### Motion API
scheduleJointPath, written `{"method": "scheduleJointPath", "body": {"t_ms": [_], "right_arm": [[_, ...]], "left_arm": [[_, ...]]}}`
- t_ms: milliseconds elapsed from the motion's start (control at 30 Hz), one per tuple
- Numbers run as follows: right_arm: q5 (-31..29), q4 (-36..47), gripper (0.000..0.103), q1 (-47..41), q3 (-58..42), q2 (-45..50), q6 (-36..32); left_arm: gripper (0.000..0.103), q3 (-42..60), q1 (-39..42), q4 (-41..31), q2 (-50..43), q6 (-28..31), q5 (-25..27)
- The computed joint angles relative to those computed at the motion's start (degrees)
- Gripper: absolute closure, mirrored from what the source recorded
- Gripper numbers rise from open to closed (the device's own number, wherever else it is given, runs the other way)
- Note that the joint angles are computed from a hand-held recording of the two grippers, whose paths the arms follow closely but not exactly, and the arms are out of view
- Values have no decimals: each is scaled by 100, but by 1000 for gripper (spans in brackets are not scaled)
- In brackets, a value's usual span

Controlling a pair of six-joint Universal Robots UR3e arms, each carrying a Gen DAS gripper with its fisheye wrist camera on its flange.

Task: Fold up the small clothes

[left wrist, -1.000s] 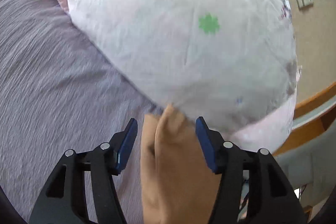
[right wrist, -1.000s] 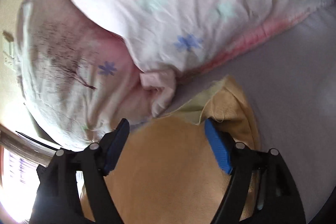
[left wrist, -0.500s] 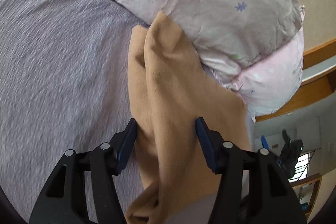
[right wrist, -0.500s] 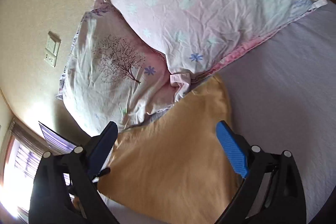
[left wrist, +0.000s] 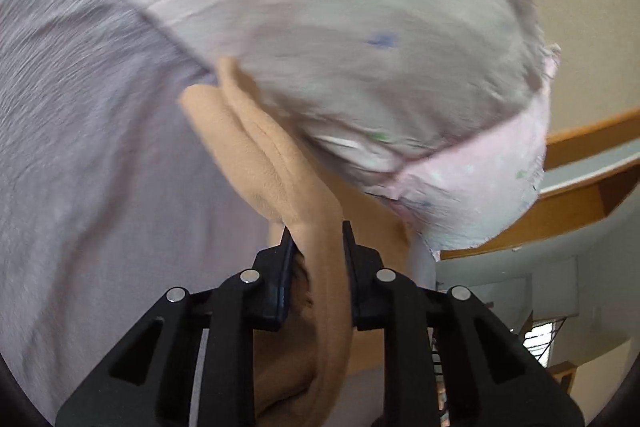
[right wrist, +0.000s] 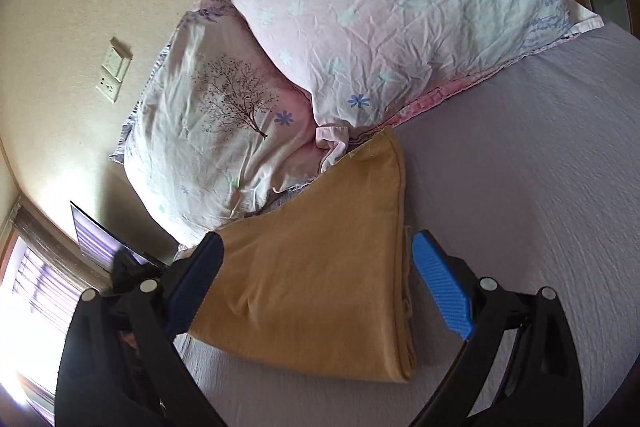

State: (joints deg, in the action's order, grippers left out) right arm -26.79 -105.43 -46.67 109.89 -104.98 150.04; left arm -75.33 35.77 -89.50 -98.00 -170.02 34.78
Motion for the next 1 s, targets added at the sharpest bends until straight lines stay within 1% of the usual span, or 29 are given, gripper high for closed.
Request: {"method": "scheduleJointPath", "body": {"t_ms": [33,100,133,200,267,300,333,367,400,467,533,567,600,633,667,733,867,933,967,1000], "right_arm": [[31,88,8,-66,34,-45,-85],[120,485,8,-304,102,-202,-368],[131,598,8,-384,116,-232,-438],[126,816,8,-549,130,-277,-568],[135,988,8,-720,171,-301,-632],[147,1104,8,-796,183,-310,-688],[147,1211,8,-876,186,-290,-732],[129,1322,8,-927,177,-284,-782],[99,1456,8,-957,134,-256,-866],[-18,1850,8,-1041,-4,-272,-1177],[-65,2201,8,-1126,-121,-325,-1558],[-74,2469,8,-1163,-225,-312,-1801],[-64,2723,8,-1177,-324,-257,-2022],[-93,2953,8,-1127,-470,-146,-2198],[-154,2998,8,-1043,-571,-44,-2205],[-365,2859,8,-736,-809,267,-1948],[-844,1931,8,82,-1139,999,-770],[-928,1606,8,389,-1355,1370,-321],[-981,1329,8,561,-1481,1616,3],[-1073,1061,8,701,-1593,1804,335]], "left_arm": [[82,122,-140,10,57,-120,11],[82,402,-823,437,79,-673,187],[82,663,-1378,706,-33,-982,420],[82,1035,-2250,1206,-360,-1402,872],[80,1511,-3220,1639,-963,-1802,1345],[78,1742,-3542,1652,-1243,-1866,1490],[77,2122,-3883,1508,-1598,-1865,1688],[75,2415,-4160,1404,-1956,-1852,1755],[75,2550,-4245,1399,-2203,-1854,1488],[75,2441,-4134,1405,-2384,-1779,584],[75,1984,-3883,1551,-2104,-1568,-29],[72,1583,-3656,1712,-1746,-1343,-257],[58,1267,-3482,1896,-1430,-1233,-293],[50,909,-3270,2041,-1060,-1070,-284],[42,465,-3028,2251,-571,-888,-106],[42,-15,-2695,2234,76,-364,397],[42,-441,-2660,2298,424,50,1559],[42,-580,-2703,2429,335,17,1880],[42,-675,-2575,2348,384,66,1890],[42,-876,-2248,2075,536,315,1735]]}}
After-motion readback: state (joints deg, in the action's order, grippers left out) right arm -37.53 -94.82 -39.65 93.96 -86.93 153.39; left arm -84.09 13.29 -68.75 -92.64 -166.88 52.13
